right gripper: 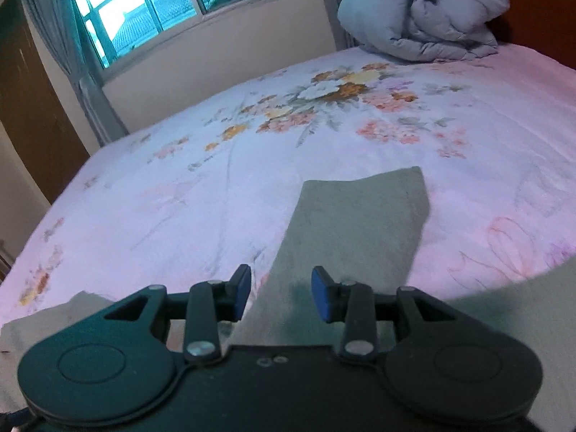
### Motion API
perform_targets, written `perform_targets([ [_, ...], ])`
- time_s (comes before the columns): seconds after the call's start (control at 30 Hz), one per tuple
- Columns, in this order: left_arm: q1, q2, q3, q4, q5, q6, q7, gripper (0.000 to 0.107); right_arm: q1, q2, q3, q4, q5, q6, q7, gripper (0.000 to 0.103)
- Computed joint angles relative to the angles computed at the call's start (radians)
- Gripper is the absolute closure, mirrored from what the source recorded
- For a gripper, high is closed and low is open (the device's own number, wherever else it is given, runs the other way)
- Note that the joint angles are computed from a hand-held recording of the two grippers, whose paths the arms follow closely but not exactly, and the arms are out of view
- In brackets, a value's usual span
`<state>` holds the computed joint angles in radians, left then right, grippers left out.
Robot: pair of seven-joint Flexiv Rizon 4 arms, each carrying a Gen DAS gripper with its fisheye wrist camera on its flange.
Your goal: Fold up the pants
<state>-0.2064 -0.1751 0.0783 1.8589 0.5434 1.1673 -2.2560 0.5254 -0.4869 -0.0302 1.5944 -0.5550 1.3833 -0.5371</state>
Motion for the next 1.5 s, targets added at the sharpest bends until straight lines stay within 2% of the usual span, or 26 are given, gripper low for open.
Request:
perform_targets([
  [0.03, -0.016, -0.018, 0.004, -0.018, 0.035, -0.028, -0.030, 0.004, -0.010, -0.017, 0.018, -0.027, 0.015, -0.022, -0.017, 0.073],
  [0.1, -0.044, -0.030, 0.023, -0.027, 0.124, -0.017, -0.107, 0.004, -0.030, -0.046, 0.056, -0.076, 0.050, -0.074, -0.064, 0.073],
  [0.17, -0.050, -0.026, 0.027, -0.024, 0.153, -0.013, -0.134, 0.004, -0.024, -0.058, 0.055, -0.099, 0.049, -0.096, -0.093, 0.072],
  [0.27, -0.046, -0.027, 0.021, -0.028, 0.156, -0.019, -0.143, 0.004, -0.010, -0.084, 0.054, -0.147, 0.043, -0.155, -0.142, 0.073],
  [0.47, -0.036, -0.026, 0.013, -0.025, 0.137, -0.021, -0.128, 0.004, 0.035, -0.163, 0.037, -0.286, 0.026, -0.373, -0.190, 0.071],
  [0.5, -0.033, -0.025, 0.011, -0.025, 0.129, -0.022, -0.121, 0.004, 0.035, -0.178, 0.042, -0.310, 0.031, -0.403, -0.206, 0.075],
  [0.53, -0.029, -0.026, 0.009, -0.024, 0.118, -0.022, -0.109, 0.004, 0.040, -0.180, 0.034, -0.309, 0.024, -0.408, -0.205, 0.089],
  [0.57, -0.027, -0.026, 0.008, -0.023, 0.109, -0.023, -0.104, 0.004, 0.040, -0.178, 0.033, -0.305, 0.027, -0.406, -0.200, 0.096],
  [0.63, -0.024, -0.026, 0.007, -0.021, 0.095, -0.020, -0.093, 0.004, 0.041, -0.159, 0.022, -0.273, 0.024, -0.370, -0.167, 0.101],
  [0.83, -0.035, -0.029, 0.017, -0.023, 0.121, -0.016, -0.121, 0.004, 0.032, -0.094, 0.005, -0.176, -0.019, -0.289, -0.102, 0.101],
  [1.3, -0.038, -0.027, 0.018, -0.022, 0.148, -0.013, -0.142, 0.004, 0.014, -0.074, 0.009, -0.142, -0.055, -0.262, -0.062, 0.101],
  [1.5, -0.035, -0.026, 0.014, -0.022, 0.139, -0.017, -0.131, 0.004, 0.017, -0.017, -0.031, -0.064, -0.115, -0.204, 0.023, 0.102],
])
